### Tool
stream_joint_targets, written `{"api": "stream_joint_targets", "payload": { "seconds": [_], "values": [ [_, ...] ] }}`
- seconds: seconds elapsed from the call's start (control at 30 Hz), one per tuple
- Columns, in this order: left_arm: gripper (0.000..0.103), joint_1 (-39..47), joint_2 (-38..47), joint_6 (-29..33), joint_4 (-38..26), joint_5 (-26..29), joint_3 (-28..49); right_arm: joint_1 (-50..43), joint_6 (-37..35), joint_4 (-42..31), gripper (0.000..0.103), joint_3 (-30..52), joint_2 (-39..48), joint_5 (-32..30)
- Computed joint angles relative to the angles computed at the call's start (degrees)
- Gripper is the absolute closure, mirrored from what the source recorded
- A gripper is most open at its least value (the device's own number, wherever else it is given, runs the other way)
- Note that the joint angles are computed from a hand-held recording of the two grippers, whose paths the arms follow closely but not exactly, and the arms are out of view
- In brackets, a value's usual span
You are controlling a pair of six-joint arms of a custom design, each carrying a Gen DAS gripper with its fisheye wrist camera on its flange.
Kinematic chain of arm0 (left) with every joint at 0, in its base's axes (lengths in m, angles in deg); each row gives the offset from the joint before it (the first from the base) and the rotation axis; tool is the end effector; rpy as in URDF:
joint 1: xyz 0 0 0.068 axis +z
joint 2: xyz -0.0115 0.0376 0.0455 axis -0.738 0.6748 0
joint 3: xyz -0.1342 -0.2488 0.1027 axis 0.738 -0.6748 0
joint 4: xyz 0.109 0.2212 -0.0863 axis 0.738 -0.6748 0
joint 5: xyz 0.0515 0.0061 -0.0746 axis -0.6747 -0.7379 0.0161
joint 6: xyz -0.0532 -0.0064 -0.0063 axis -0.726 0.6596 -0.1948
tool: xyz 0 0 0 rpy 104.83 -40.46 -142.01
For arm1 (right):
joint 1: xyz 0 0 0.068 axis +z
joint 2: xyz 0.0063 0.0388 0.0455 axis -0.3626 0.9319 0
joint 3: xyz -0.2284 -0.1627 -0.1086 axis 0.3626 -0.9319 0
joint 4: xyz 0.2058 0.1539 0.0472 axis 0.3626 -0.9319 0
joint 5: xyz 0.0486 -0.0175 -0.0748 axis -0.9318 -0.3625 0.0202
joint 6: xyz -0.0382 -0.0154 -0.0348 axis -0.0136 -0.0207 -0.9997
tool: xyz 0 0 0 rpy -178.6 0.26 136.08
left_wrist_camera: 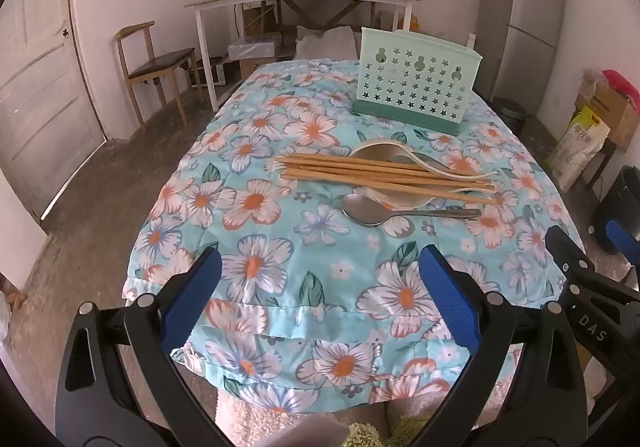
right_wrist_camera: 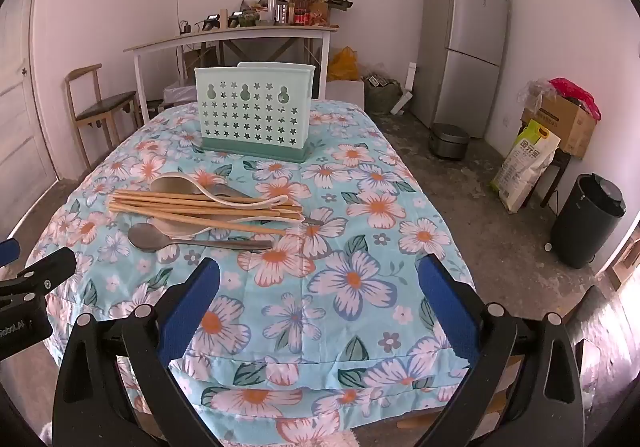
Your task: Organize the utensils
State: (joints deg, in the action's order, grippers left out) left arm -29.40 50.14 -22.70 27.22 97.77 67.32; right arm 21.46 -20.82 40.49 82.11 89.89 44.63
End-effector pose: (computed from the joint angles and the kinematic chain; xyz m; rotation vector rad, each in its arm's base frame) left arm 0.2401 0.0665 0.2991 0.1473 2.3237 -0.0840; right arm 0.1747 0.1267 0.3140 0.2930 2.2028 -0.2405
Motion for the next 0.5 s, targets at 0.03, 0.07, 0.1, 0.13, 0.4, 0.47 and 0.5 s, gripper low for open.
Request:
{"api": "stream_joint_targets", "payload": {
  "seconds": [0.03,0.07,0.1,0.13,0.4,0.47,0.5],
  "values": [
    [0.008,0.02,-0.02,0.03,-0.04,0.06,0.01,0.0,0.0,0.0,0.006,0.0,0.0,0.0],
    [0.008,-0.02,0.07,0.03,-0.18,-0.09,0.1,-0.01,-0.03,0.0,0.006,0.04,0.03,-0.02],
    [0.008,-0.03,0.05,0.02,-0.13,-0.14,0.08,-0.04,-0.02,-0.04,0.006,0.09,0.05,-0.05],
    [0.008,0.01,0.04,0.02,-0.11,-0.07,0.09,-0.05,-0.02,-0.05,0.006,0.13,0.04,-0.06],
    [0.008,1.19,1.47,0.89,0.05,0.1,0.79,0.01,-0.01,0.04,0.006,0.08,0.18,-0.07],
    [0.008,0.88,1.62,0.73,0.52,-0.29,0.34,-0.17,-0.18,0.28,0.006,-0.03,0.16,-0.15],
    [0.008,1.02,1.7,0.84,0.49,-0.28,0.32,-0.22,-0.2,0.31,0.006,-0.05,0.17,-0.21]
  ]
}}
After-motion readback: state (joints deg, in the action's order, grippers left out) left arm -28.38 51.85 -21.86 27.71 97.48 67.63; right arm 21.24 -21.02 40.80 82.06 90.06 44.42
